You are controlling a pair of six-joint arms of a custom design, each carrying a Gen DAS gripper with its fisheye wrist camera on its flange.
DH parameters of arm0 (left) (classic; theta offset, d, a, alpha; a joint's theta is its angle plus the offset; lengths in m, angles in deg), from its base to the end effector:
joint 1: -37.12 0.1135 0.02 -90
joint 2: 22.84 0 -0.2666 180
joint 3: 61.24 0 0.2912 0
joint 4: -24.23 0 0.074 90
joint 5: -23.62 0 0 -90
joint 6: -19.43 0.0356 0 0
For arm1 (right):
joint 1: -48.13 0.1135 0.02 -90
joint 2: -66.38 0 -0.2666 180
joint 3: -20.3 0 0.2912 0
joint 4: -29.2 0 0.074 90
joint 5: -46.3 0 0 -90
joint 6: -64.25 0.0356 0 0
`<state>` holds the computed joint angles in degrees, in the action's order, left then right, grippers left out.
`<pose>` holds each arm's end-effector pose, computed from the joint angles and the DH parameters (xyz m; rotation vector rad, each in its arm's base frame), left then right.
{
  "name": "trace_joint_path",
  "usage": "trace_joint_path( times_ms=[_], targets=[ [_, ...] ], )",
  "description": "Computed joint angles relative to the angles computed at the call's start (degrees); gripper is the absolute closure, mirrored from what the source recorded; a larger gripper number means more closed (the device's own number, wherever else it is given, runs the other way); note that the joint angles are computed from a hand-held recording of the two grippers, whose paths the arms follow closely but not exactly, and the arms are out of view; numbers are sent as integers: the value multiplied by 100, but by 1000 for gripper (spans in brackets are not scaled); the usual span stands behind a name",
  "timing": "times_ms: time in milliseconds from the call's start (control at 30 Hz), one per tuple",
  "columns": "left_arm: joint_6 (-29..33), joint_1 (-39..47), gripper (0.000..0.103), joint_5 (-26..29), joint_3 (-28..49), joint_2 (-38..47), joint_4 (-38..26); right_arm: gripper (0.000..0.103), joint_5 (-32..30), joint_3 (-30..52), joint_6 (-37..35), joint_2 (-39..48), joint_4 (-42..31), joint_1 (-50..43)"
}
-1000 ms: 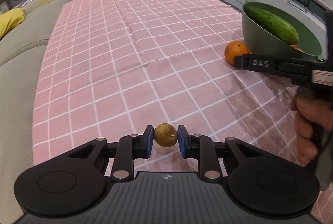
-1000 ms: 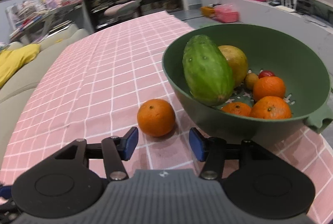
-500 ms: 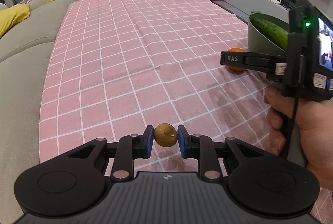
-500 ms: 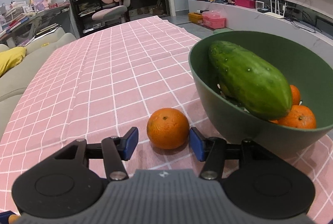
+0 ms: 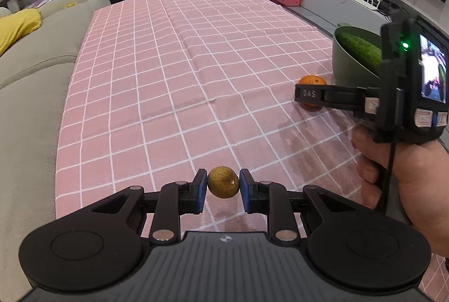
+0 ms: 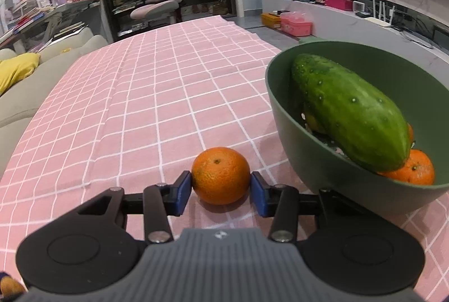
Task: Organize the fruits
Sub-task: 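Grasp the kiwi with the left tool while the right tool grasps the last orange, then carry the kiwi and orange with both tools over the colander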
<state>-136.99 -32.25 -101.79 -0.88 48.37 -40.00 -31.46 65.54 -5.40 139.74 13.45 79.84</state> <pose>0.1062 -0.2236 0.2115 -0.0397 2.4773 -0.0029 0.2412 0.1402 0.1563 -0.1243 2.3208 0.2102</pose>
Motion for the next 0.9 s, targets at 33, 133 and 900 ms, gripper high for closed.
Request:
trace_joint_path(
  times_ms=[33, 133, 900],
  targets=[
    [-36, -18, 76, -4, 5, -4, -32, 60, -62, -21, -61, -63, -40, -17],
    [-89, -44, 76, 1, 34, 19, -112, 61, -312, -116, -307, -347, -234, -100],
    [-3, -397, 76, -252, 2722, 1882, -790, 61, -4909, 1967, -4565, -1760, -5191, -3899]
  ],
)
